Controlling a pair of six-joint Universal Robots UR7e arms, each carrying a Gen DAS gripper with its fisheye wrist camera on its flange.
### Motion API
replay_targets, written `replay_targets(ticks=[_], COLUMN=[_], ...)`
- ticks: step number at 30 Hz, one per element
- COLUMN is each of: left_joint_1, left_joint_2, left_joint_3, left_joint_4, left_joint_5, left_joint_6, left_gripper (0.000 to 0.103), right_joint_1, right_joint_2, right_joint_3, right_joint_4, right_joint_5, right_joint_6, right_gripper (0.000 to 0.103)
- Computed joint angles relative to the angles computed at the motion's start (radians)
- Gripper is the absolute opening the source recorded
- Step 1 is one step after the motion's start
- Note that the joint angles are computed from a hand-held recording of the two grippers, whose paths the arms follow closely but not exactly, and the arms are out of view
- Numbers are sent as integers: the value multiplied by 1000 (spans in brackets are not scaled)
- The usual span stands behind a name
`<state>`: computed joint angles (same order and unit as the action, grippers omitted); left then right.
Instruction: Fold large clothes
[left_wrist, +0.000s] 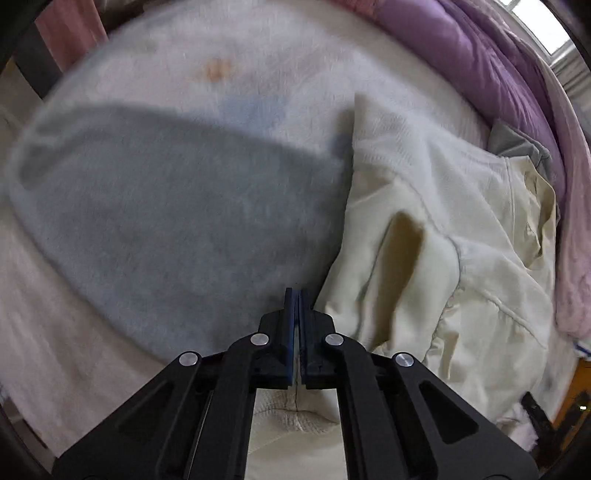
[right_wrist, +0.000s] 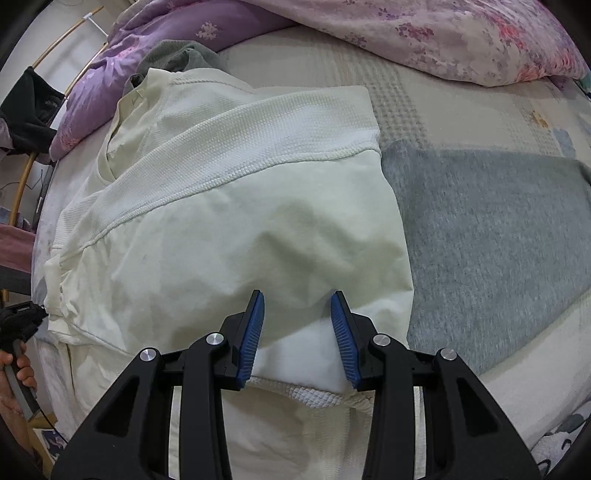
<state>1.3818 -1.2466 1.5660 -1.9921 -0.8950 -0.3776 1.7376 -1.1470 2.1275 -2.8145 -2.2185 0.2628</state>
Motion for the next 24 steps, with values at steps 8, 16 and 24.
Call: replay_targets(ticks=[8,16,24], left_joint_1=[-28,12,28], left_joint_2=[33,274,370], left_joint_3=[-81,-376,-465], left_joint_4=[-104,23,17], left_joint_5=[-76,-114,-49], left_joint_6=[115,151,184], left_gripper=[62,68,68], right_joint_1=[30,-53,-150], right_joint_2=[4,80,139], right_joint_3=[-76,-224,-321], right_joint_4=[-81,-98,-57], right_joint_5=[-83,-25,45], right_joint_6=[-33,-20,58], right_gripper=[50,55,57])
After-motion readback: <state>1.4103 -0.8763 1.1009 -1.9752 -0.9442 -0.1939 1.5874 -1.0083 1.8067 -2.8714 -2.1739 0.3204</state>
